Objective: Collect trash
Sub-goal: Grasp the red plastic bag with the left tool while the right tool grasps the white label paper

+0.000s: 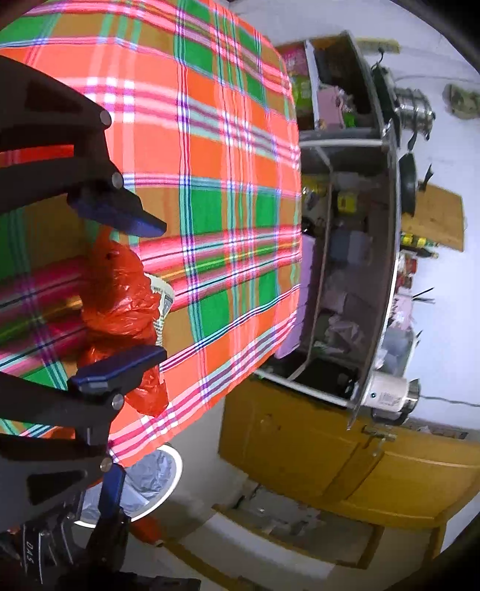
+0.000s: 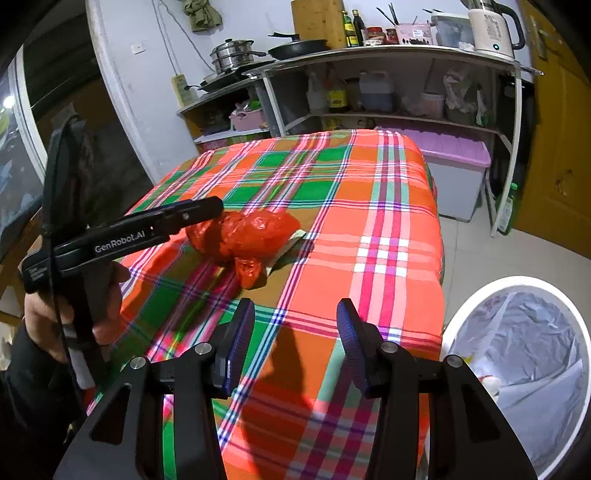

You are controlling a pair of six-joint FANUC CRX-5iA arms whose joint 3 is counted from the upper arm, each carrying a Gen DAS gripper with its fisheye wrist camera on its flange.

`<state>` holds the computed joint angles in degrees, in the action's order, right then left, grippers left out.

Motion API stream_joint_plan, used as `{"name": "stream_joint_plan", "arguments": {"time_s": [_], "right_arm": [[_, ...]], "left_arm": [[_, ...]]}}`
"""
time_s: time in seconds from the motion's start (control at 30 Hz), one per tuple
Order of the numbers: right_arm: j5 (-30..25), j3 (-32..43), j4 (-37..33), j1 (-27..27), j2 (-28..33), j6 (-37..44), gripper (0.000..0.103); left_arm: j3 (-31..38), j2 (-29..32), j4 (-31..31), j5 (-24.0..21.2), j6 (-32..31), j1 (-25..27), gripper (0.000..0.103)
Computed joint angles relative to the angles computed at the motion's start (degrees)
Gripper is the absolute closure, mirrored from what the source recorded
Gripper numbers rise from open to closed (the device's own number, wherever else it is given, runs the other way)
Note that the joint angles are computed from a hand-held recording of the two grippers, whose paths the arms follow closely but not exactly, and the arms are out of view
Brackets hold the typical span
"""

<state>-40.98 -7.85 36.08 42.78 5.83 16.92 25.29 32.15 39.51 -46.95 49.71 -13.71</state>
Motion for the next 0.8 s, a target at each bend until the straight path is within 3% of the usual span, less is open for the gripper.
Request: {"name": "stream_joint_plan", "arguments": {"time_s": [0.53,0.7,0.8], "right_arm": [[0.5,-1.7,1.0,-0.3,-1.1,-2.0,0.056],[0.5,-2.2,1.8,0.0,-1.6,-2.8,0.056],[0.1,-2.4,2.3,0.4,-1.8,-3.3,0.056]], "left_arm": [[-2.7,-1.8,0.8,-6.9,-9.7,-0.1,0.039],[-5.5,-3.7,-0.3,-4.9,-11.3,-1.0,0.039],[-6.8,-4.5,-0.1,-3.8,-11.6,-1.3,0.053]]}}
